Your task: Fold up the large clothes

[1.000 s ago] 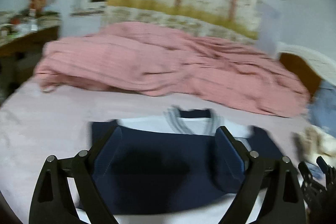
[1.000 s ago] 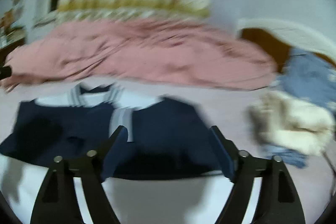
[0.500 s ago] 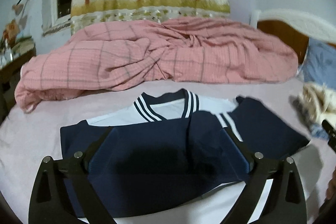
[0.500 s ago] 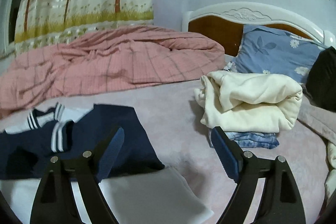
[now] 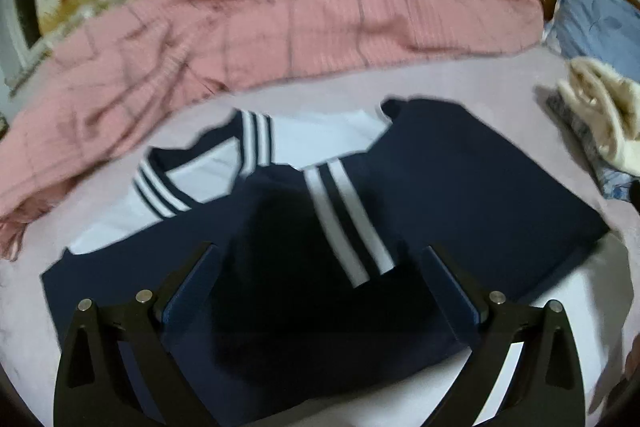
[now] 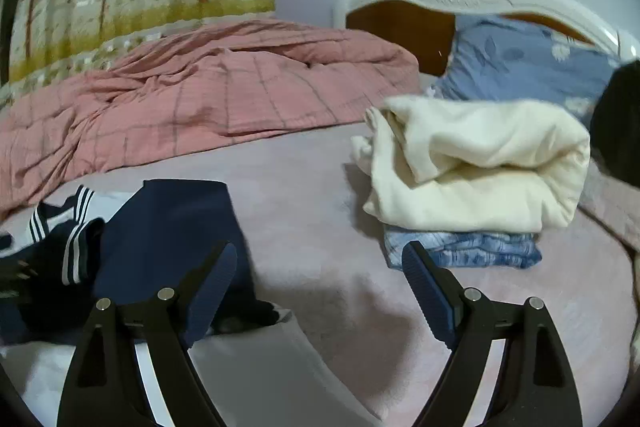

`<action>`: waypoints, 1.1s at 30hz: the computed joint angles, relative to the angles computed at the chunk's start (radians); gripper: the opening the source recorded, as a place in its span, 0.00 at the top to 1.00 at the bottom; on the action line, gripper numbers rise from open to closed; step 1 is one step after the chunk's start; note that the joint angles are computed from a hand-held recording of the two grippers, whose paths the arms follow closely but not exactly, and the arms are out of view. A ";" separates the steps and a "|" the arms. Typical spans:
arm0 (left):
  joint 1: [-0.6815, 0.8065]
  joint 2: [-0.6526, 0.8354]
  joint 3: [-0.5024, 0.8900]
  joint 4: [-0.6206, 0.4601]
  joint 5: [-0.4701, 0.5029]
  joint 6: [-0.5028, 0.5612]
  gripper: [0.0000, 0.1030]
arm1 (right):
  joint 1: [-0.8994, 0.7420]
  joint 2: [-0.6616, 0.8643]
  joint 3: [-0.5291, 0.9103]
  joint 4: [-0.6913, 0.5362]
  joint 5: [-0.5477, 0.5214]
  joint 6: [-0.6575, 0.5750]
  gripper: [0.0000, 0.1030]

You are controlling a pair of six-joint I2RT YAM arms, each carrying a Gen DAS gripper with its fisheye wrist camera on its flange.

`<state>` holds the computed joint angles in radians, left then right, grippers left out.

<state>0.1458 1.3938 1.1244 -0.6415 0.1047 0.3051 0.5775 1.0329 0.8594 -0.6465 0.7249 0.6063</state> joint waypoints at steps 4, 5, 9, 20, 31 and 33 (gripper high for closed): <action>-0.072 0.128 0.018 0.069 -0.241 -0.012 0.02 | -0.076 -0.005 -0.027 0.023 -0.079 0.004 0.16; -0.065 0.150 0.018 0.088 -0.267 -0.011 0.00 | -0.093 -0.008 -0.037 0.037 -0.109 0.007 0.16; 0.034 0.095 -0.024 0.163 -0.196 -0.016 0.33 | -0.111 0.006 -0.050 0.071 -0.178 -0.004 0.16; 0.403 -0.086 -0.071 0.133 0.137 0.160 0.68 | -0.093 0.023 -0.044 0.067 -0.170 0.006 0.16; -0.115 -0.118 -0.183 0.124 -0.192 0.159 0.27 | -0.095 0.031 -0.043 0.066 -0.178 -0.006 0.16; -0.125 -0.030 -0.168 0.171 -0.264 0.139 0.31 | -0.114 0.024 -0.047 0.079 -0.229 -0.010 0.16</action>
<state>0.0211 1.3638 0.9566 -0.4706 -0.1596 0.4445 0.4636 1.0571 0.8119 -0.5680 0.4960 0.5965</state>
